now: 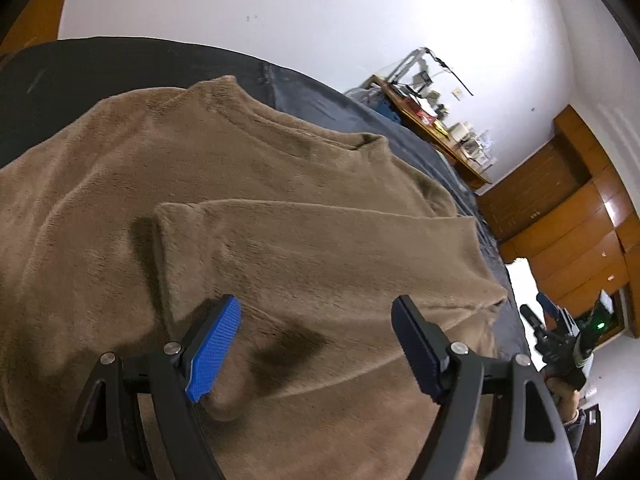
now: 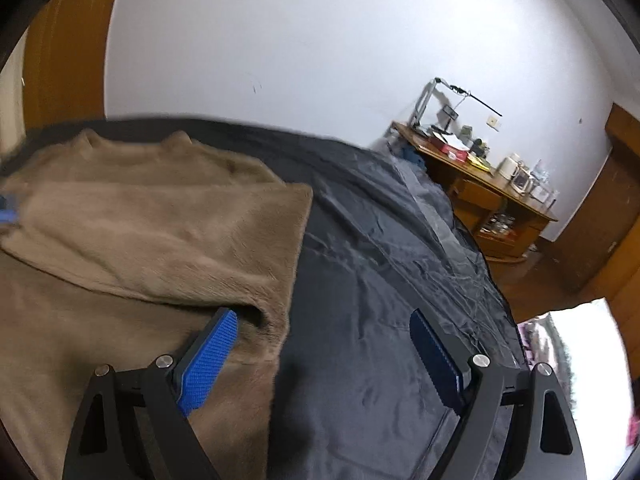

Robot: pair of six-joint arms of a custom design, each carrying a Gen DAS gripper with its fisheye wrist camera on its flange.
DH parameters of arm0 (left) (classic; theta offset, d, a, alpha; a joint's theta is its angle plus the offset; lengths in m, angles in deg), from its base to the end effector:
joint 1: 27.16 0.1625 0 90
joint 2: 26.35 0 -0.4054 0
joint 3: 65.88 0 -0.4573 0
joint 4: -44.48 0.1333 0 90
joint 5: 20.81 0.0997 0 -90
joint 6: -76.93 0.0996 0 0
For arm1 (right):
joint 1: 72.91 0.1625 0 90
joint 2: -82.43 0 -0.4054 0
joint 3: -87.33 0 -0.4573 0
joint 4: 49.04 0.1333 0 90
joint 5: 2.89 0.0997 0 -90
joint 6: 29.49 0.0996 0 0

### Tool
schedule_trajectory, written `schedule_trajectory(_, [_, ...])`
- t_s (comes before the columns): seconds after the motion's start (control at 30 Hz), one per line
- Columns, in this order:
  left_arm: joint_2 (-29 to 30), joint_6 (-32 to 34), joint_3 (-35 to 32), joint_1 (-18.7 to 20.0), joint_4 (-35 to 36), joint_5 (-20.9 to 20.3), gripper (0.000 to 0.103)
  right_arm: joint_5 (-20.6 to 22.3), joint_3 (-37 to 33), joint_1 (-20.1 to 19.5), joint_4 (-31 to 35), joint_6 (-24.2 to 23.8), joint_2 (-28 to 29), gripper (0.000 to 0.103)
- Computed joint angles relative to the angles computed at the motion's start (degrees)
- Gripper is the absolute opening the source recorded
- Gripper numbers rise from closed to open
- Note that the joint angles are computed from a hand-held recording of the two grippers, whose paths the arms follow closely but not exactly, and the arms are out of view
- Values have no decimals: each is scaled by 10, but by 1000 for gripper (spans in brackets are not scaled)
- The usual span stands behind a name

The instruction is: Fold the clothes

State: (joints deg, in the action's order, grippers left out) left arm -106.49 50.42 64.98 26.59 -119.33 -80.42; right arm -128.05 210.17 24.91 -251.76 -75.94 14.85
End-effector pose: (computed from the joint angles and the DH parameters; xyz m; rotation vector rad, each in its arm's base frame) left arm -0.1383 -0.4992 0.1680 0.0819 2.7681 -0.8732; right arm 0.1484 -0.5222 0.2017 0.6372 -2.0480 0.8717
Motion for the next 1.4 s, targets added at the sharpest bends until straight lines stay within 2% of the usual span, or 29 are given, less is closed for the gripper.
schedule_trajectory(0.07, [10, 5, -5, -5, 11, 5, 82, 32, 9, 5, 26, 38, -22, 90])
schedule_trajectory(0.13, [21, 10, -7, -14, 21, 26, 82, 83, 4, 6, 68, 92, -31, 90])
schedule_trajectory(0.27, [40, 29, -10, -32, 38, 72, 83, 121, -35, 18, 119, 132, 14, 90])
schedule_trajectory(0.37, [43, 38, -10, -37, 46, 82, 83, 100, -72, 25, 173, 134, 66, 90])
schedule_trajectory(0.47, [43, 38, -11, -35, 48, 81, 83, 51, -96, 20, 229, 138, 106, 90])
schedule_trajectory(0.67, [48, 41, -16, -40, 66, 91, 83, 36, -100, 20, 210, 110, 122, 94])
schedule_trajectory(0.87, [59, 56, -15, -52, 77, 118, 85, 16, -129, 24, 220, 117, 145, 98])
schedule_trajectory(0.97, [55, 54, -13, -51, 77, 115, 85, 3, -133, 29, 231, 134, 145, 98])
schedule_trajectory(1.03, [50, 47, -12, -47, 70, 104, 85, 7, -128, 36, 218, 137, 141, 98])
schedule_trajectory(1.1, [47, 41, -11, -43, 62, 95, 85, 28, -122, 44, 202, 141, 135, 98])
schedule_trajectory(1.23, [45, 40, -9, -42, 58, 92, 85, 57, -134, 56, 219, 138, 151, 98])
schedule_trajectory(1.3, [45, 41, -9, -42, 60, 93, 85, 42, -153, 56, 245, 133, 176, 98])
schedule_trajectory(1.33, [45, 41, -9, -42, 60, 93, 85, 33, -161, 54, 249, 126, 190, 102])
schedule_trajectory(1.4, [45, 40, -9, -42, 60, 93, 85, 37, -160, 50, 227, 110, 199, 103])
